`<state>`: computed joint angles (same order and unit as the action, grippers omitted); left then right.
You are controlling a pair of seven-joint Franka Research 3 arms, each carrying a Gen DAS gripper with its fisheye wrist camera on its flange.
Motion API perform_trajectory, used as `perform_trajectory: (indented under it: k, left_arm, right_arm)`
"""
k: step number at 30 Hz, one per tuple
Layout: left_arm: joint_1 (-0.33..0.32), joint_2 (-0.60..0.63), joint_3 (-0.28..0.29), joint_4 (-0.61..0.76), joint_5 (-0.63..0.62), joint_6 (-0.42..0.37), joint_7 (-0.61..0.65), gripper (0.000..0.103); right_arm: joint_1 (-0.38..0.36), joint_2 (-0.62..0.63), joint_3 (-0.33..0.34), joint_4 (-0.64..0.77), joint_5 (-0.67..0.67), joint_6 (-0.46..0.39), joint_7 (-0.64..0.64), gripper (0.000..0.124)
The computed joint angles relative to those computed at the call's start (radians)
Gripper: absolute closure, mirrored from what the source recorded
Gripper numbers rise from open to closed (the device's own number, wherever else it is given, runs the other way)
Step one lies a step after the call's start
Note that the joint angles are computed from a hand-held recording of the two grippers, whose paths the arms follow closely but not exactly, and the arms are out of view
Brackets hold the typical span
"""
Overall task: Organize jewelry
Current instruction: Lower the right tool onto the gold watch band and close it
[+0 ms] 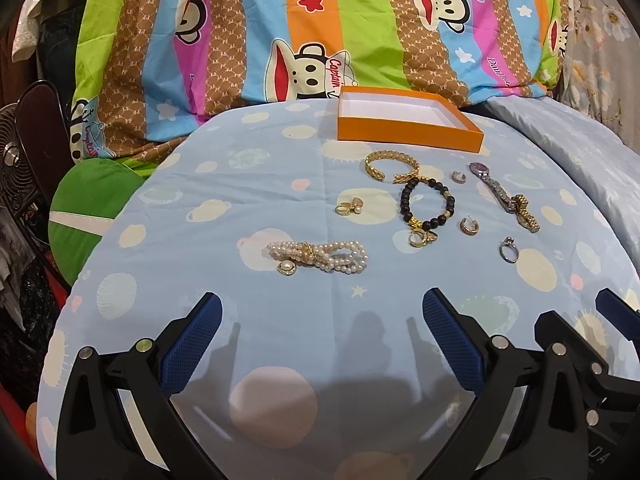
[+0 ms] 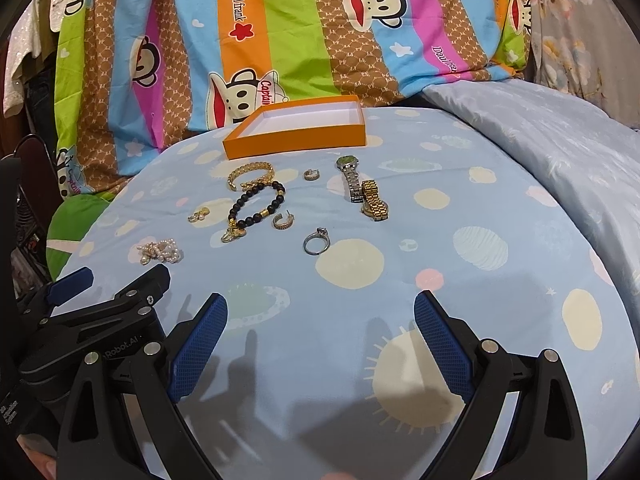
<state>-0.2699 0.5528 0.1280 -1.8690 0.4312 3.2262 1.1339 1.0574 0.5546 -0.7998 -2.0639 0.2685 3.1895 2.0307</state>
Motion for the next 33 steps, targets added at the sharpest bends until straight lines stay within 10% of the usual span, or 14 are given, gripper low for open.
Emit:
perform_trajectory:
  k: [11,17,33]
  left_arm:
    - [0.166,0.011,-0.188,0.019,-0.031,-0.051,0.074,0.005]
    - [0.173,0.01,-0.198,0.015,-0.044,-0.044,0.089,0.005]
    - [0.296,0.039,-0.355,0.047,-0.121,-0.11,0.229,0.005]
  right_arm:
    - [-0.062,-0.026,0.032,0.015,-0.013,-0.006,0.022,0.032]
    - [-0.146,0.026,0.028,0.12,-0.057,-0.092,0.073,0.048]
    - [-0.609,0.169,0.44,0.506,-0.19,-0.294,-0.005,0.112]
